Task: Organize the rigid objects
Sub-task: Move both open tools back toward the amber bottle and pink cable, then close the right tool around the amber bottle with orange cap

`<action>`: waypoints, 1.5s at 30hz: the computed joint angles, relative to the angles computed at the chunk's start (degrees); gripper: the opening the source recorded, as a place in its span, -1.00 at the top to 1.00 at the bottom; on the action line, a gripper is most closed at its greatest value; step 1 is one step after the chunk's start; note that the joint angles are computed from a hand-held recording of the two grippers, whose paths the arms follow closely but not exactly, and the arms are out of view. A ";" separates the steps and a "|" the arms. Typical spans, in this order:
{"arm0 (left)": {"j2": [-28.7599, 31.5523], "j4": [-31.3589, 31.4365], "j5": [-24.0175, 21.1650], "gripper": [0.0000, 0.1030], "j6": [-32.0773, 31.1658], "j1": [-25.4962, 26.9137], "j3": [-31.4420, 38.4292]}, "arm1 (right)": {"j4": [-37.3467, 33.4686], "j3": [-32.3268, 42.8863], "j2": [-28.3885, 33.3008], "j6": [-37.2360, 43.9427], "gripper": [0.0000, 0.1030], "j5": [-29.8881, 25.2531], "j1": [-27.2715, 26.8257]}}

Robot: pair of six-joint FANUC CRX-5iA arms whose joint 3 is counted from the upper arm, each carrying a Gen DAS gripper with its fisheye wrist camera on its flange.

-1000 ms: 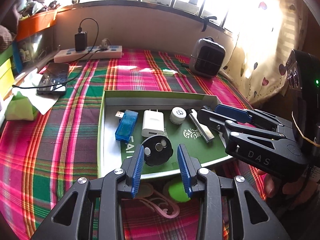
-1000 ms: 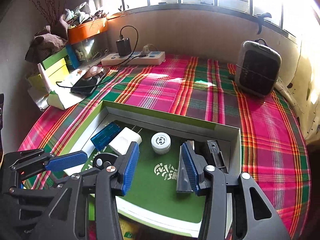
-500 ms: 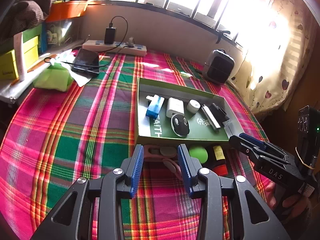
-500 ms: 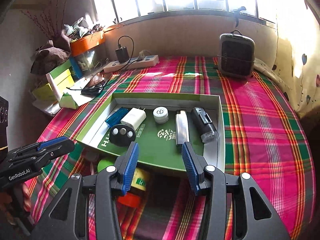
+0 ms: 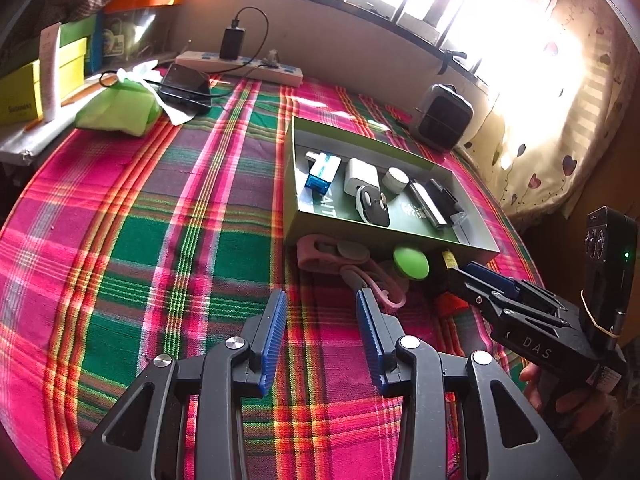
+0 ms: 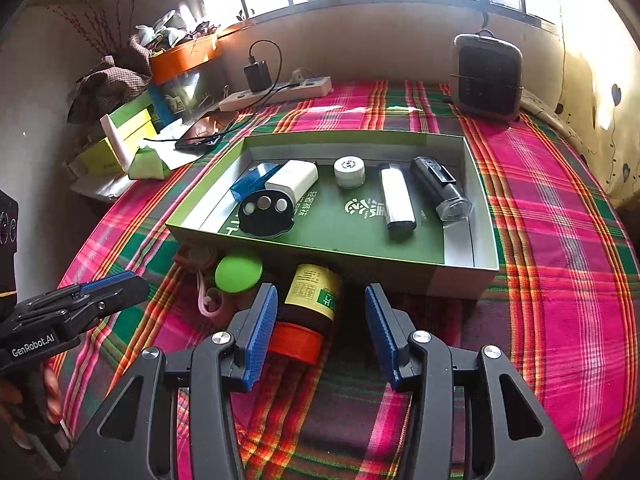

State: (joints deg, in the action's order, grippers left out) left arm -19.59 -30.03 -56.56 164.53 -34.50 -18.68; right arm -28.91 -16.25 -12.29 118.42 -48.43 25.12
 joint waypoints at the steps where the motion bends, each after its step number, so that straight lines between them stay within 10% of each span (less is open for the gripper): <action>1: -0.15 0.31 0.48 0.32 -0.35 0.23 -0.26 | 0.50 -0.15 -0.01 -0.44 0.09 0.14 0.35; 23: 3.48 5.42 4.36 0.31 -6.29 2.30 0.78 | 7.54 -3.07 -0.27 -6.37 0.32 3.72 4.26; 45: 14.02 1.31 -7.72 0.31 -5.97 -1.80 11.46 | -1.36 -0.22 1.01 0.68 0.32 -2.25 -2.39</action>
